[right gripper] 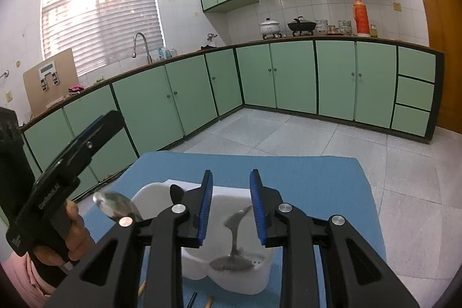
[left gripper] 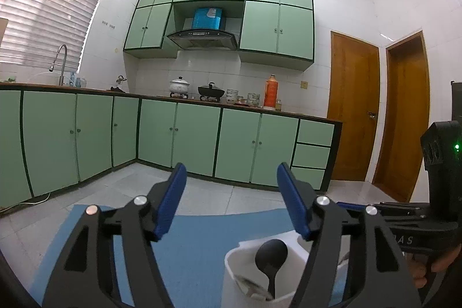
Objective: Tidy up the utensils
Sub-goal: 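Lower both spoons into the holder and open both tools, then withdraw both tools from the holder toward the chopsticks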
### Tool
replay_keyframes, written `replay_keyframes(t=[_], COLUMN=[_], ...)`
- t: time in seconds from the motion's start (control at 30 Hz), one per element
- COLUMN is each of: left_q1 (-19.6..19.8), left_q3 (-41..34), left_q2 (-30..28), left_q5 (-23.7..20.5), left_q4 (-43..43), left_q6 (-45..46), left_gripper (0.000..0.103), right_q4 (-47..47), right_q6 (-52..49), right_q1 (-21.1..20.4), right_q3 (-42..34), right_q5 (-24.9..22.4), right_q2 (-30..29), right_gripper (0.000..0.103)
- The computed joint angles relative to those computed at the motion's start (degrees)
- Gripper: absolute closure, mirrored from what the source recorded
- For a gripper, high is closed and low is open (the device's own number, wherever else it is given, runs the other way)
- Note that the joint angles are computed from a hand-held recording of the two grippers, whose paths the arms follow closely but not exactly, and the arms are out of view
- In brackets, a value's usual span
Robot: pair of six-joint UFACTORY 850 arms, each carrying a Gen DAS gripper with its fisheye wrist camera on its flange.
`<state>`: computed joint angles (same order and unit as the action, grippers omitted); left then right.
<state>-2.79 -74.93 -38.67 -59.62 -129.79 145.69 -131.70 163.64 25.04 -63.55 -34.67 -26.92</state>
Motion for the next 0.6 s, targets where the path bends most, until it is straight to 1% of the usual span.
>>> replay_keyframes(t=[0.13,0.2,0.27,0.47,0.6], left_q1=[0.5,0.8,1.1,2.4,3.5], left_q3=[1.4,2.4,3.8,9.0,13.1], left_q2=[1.0,1.7,2.6,5.8,8.5], left_q5=[0.5,0.7,1.0,1.2,1.1], left_q4=[0.1,0.2,0.6,1.1,1.7], left_q6=[0.2,0.4,0.2,1.5,2.3], left_gripper=[0.038,0.034,0.031,0.030,0.027], right_q4=[1.1,2.0,2.9,6.0,7.6], right_q6=[-0.5,-1.1,-1.5,-2.3,-1.6], right_q1=[0.8,1.5,2.2,5.6,8.1], right_q3=[1.2,2.1,2.9,6.6,9.4], right_q5=[-1.4,-2.5,-3.5,-8.0,-10.8], right_q2=[1.1,1.9,2.6,4.7,6.4], right_gripper=[0.077,0.076,0.071,0.070,0.067])
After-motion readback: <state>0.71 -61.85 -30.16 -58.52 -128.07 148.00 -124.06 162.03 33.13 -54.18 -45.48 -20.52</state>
